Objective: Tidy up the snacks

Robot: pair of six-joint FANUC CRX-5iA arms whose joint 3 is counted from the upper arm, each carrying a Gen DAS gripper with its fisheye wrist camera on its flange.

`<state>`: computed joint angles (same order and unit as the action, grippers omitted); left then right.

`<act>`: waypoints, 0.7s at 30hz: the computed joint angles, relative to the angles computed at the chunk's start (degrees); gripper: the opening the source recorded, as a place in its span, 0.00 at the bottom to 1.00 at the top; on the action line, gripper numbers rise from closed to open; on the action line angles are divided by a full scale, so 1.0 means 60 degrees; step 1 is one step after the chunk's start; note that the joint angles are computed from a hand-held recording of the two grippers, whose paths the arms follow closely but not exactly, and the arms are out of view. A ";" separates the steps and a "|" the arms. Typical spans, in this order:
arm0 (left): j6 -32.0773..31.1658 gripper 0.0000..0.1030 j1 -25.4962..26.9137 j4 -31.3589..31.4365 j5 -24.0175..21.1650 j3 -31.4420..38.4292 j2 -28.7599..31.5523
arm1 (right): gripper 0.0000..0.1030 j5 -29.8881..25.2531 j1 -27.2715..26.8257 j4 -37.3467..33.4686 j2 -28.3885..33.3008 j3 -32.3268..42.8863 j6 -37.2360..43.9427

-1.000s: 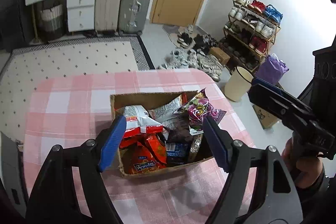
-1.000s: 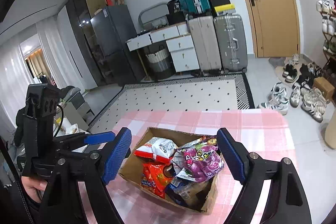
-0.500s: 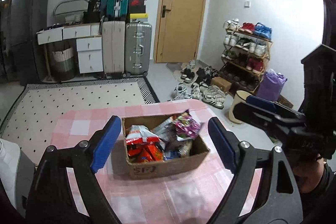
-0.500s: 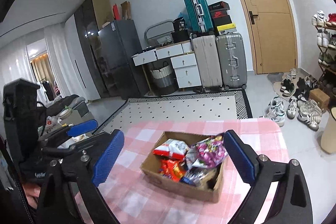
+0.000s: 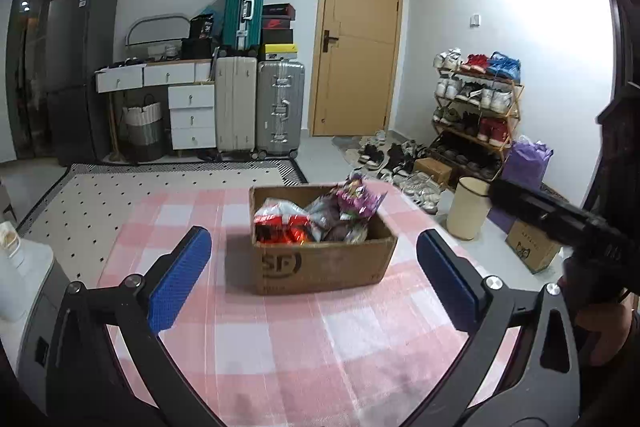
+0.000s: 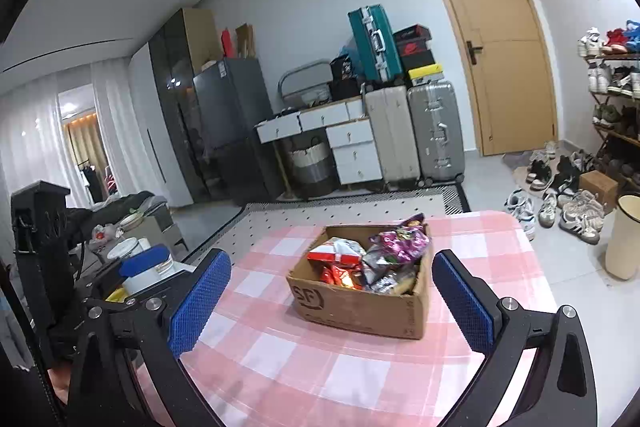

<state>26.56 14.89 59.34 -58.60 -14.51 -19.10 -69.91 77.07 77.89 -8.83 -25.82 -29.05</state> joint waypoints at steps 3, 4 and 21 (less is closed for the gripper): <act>-0.0226 1.00 0.0094 0.0114 0.0315 -0.0621 -0.0259 | 0.99 -0.0816 0.0398 -0.0223 0.0178 -0.0076 -0.0180; -0.0297 1.00 0.0075 0.0189 0.0498 -0.0772 -0.0249 | 0.99 -0.0856 0.0425 -0.0291 0.0174 -0.0150 -0.0158; -0.2814 1.00 -0.1565 0.1886 0.4468 -0.3007 0.0330 | 0.99 -0.1086 0.0240 0.0209 0.0887 -0.1695 -0.1032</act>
